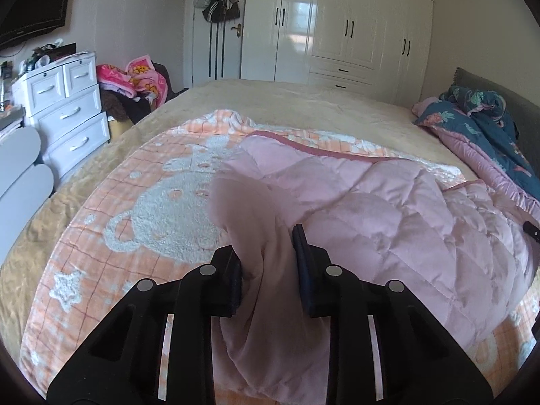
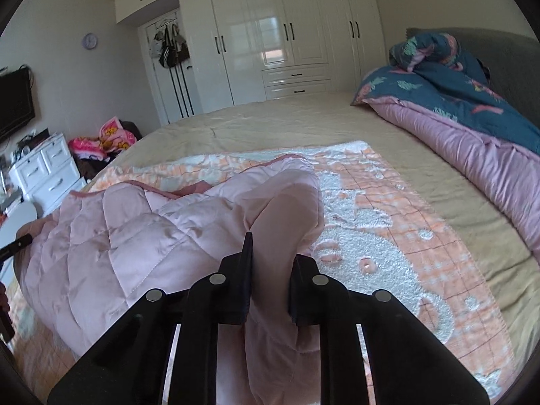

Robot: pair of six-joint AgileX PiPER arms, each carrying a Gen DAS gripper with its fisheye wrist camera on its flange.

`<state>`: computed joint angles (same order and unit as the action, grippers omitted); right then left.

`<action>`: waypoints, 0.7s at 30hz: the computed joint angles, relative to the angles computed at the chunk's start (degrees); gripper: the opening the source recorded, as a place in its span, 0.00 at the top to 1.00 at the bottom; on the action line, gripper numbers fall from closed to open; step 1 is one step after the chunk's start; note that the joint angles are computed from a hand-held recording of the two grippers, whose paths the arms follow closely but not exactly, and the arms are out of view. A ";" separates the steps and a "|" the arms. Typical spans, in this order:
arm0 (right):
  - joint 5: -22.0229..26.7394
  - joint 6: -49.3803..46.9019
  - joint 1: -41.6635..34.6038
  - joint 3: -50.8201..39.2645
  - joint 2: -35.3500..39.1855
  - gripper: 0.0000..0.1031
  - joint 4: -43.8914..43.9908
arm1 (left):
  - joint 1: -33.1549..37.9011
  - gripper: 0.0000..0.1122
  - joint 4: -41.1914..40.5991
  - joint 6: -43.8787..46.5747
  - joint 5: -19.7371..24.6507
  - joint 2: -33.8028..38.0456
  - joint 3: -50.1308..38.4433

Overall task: Fold large clothes
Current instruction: 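Pinch the folded edge with both grippers, pull it straight, release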

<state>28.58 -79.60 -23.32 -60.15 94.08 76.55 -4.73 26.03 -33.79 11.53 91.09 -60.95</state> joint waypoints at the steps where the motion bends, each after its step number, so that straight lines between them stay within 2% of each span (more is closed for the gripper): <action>1: 0.26 1.23 -0.02 -0.85 0.94 0.85 -0.51 | -0.29 0.84 3.41 -3.25 0.27 0.87 -0.57; 6: -4.17 4.09 2.19 -2.44 3.33 0.87 -2.29 | -0.79 0.84 11.51 -11.03 1.45 4.31 -2.12; 8: -3.08 4.78 1.66 -3.36 4.86 0.87 -1.92 | -0.80 0.84 12.86 -12.25 1.75 5.44 -2.64; 11: -5.47 5.02 2.75 -3.43 6.19 0.88 -3.45 | -1.11 0.84 14.97 -13.91 2.34 6.35 -3.09; 15: -8.39 13.22 4.53 -3.21 5.10 0.84 -12.48 | -1.39 0.83 15.80 -15.28 2.87 6.75 -3.25; 18: -9.29 17.09 5.52 -2.16 2.04 0.68 -16.79 | -1.45 0.77 15.62 -15.91 3.64 5.54 -2.91; 21: -10.44 16.87 6.96 -0.28 -1.34 0.48 -17.51 | -1.76 0.67 16.74 -17.66 5.23 3.47 -2.53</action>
